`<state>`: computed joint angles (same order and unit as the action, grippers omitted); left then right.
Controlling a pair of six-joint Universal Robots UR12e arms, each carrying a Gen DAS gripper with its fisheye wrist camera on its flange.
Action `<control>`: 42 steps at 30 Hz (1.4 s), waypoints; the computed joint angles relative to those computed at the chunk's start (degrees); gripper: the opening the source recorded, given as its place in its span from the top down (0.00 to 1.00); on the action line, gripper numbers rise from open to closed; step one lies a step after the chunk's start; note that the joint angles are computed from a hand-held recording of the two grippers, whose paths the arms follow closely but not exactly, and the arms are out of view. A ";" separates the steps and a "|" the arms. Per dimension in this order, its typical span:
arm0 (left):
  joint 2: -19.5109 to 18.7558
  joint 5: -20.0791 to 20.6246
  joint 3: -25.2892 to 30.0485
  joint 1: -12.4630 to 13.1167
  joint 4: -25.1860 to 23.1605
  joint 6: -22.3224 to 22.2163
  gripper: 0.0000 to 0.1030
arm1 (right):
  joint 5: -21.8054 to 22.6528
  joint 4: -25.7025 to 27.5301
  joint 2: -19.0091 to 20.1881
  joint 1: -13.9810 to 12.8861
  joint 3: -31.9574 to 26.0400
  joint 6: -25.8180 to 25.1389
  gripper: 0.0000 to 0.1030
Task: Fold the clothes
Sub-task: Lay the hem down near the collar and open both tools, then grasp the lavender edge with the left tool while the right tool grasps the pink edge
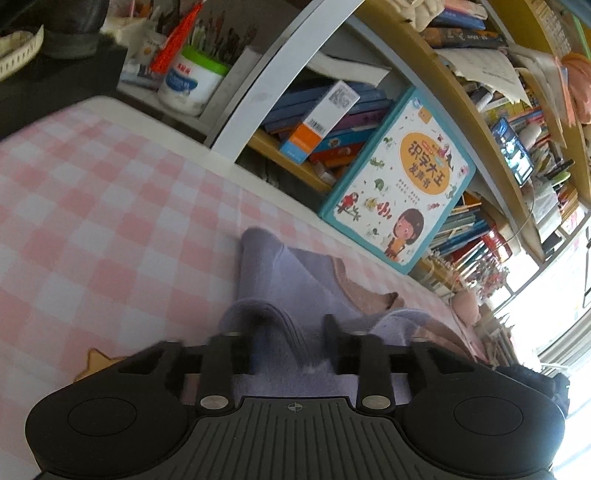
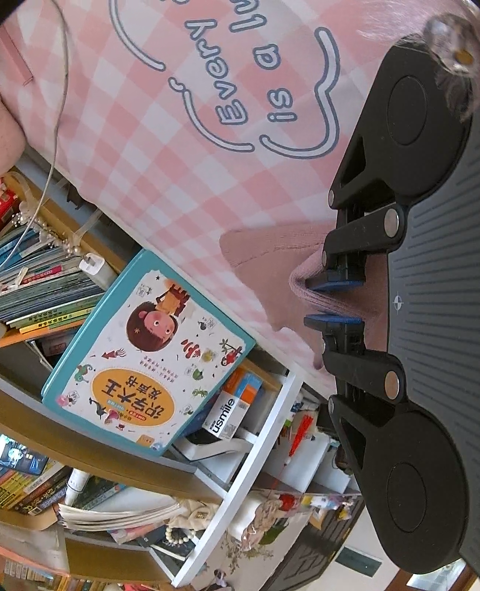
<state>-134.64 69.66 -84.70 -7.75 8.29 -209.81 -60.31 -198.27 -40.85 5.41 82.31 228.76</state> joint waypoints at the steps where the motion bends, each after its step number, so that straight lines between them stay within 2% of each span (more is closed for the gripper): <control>1: 0.30 1.06 -0.11 -0.19 0.22 1.10 0.55 | -1.41 -0.08 -0.40 0.16 0.29 -1.37 0.72; 2: 0.66 3.34 -0.24 -0.62 0.73 3.32 0.45 | -3.59 -0.05 -1.01 0.43 0.72 -3.50 0.60; 3: 0.98 5.66 -0.35 -1.06 1.31 5.62 0.42 | -5.77 -0.11 -1.57 0.70 1.11 -5.59 0.54; 5: 1.47 9.60 -0.30 -1.92 2.17 10.91 0.41 | -9.42 0.38 -2.50 1.23 1.59 -10.91 0.54; 8: 1.52 10.90 0.27 -2.69 3.54 17.61 0.41 | -13.60 1.34 -3.45 2.00 1.88 -19.53 0.54; 10: 1.31 10.01 0.93 -3.09 3.34 21.15 0.44 | -15.34 2.26 -3.64 2.63 1.70 -25.98 0.53; 11: 1.19 9.51 1.35 -3.32 2.69 22.68 0.52 | -16.23 2.79 -3.71 3.02 1.59 -29.47 0.53; 12: 1.06 9.04 1.79 -3.51 1.67 23.97 0.66 | -17.10 3.31 -3.75 3.43 1.48 -32.76 0.53; 13: 0.92 8.51 2.24 -3.67 0.50 25.25 0.70 | -17.94 3.83 -3.77 3.85 1.38 -35.87 0.53; 15: 0.37 8.72 3.31 -4.20 -1.74 28.03 0.70 | -19.27 4.76 -3.50 4.60 0.86 -40.80 0.53; 19: -0.66 12.71 5.38 -4.93 -7.67 30.66 0.70 | -21.91 8.31 -2.65 5.64 -0.91 -47.26 0.53; 21: -1.26 14.48 6.27 -4.89 -9.58 30.17 0.68 | -23.04 10.89 -2.17 5.85 -2.01 -48.41 0.53; 22: -1.44 13.92 6.35 -4.53 -9.62 28.85 0.68 | -23.55 12.07 -1.92 5.89 -2.54 -48.41 0.53; 26: -1.68 9.86 5.82 -2.93 -7.18 21.92 0.67 | -23.37 15.03 -1.27 5.21 -3.61 -43.35 0.54; 28: -1.66 10.87 5.59 -2.85 -5.58 20.77 0.67 | -22.37 14.98 -1.15 4.70 -3.53 -40.47 0.54; 32: -1.46 14.47 4.93 -3.23 -2.49 22.15 0.66 | -24.22 12.23 -1.21 4.95 -3.04 -39.96 0.58; 35: -1.67 16.12 4.48 -3.32 0.27 22.14 0.66 | -26.76 9.45 -1.12 5.35 -2.73 -39.83 0.67; 38: -1.83 16.36 4.26 -3.20 1.09 21.72 0.65 | -25.10 7.35 -1.24 5.06 -2.02 -40.10 0.67; 42: -1.73 14.62 4.00 -2.82 0.90 22.21 0.62 | -19.56 6.62 -1.46 4.42 -1.43 -40.13 0.67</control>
<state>-136.37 84.29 -80.70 -10.57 9.19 -187.60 -79.87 -191.65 -42.31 9.83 80.88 188.63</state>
